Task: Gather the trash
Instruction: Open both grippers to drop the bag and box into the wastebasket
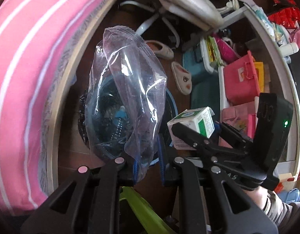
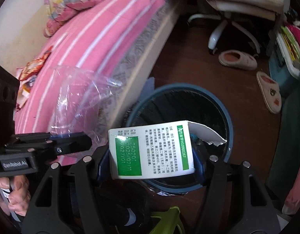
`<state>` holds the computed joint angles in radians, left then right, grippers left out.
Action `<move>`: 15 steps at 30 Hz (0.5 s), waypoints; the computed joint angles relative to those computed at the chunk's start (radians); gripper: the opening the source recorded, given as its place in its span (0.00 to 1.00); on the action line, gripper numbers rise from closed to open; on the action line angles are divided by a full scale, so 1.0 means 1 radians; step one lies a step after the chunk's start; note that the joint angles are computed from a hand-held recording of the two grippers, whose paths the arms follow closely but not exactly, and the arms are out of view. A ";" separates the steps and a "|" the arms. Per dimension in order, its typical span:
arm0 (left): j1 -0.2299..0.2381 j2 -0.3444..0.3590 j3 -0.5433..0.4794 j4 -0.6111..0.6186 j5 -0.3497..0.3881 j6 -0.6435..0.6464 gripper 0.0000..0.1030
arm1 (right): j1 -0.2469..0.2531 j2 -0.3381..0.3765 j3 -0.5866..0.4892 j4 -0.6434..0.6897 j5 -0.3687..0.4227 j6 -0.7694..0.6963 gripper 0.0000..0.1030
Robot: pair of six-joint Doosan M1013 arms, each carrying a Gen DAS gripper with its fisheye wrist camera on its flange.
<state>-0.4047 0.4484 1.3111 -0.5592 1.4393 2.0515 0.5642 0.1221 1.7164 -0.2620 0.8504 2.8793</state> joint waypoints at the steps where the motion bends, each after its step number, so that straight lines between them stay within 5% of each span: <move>1: -0.003 0.008 -0.007 -0.002 0.009 -0.002 0.16 | -0.004 0.001 0.005 0.008 0.002 0.000 0.65; 9: -0.053 0.066 -0.057 0.050 0.064 -0.002 0.22 | -0.025 0.019 0.024 0.055 0.049 -0.008 0.66; 12: -0.072 0.075 -0.067 0.082 0.058 -0.009 0.61 | -0.026 0.023 0.025 0.060 0.085 -0.001 0.75; 15: -0.082 0.082 -0.077 0.087 0.060 -0.013 0.69 | -0.022 0.022 0.025 0.047 0.116 0.016 0.80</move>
<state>-0.4864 0.5304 1.2345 -0.4719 1.4992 2.0386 0.5421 0.1443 1.7417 -0.2149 0.9663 2.8953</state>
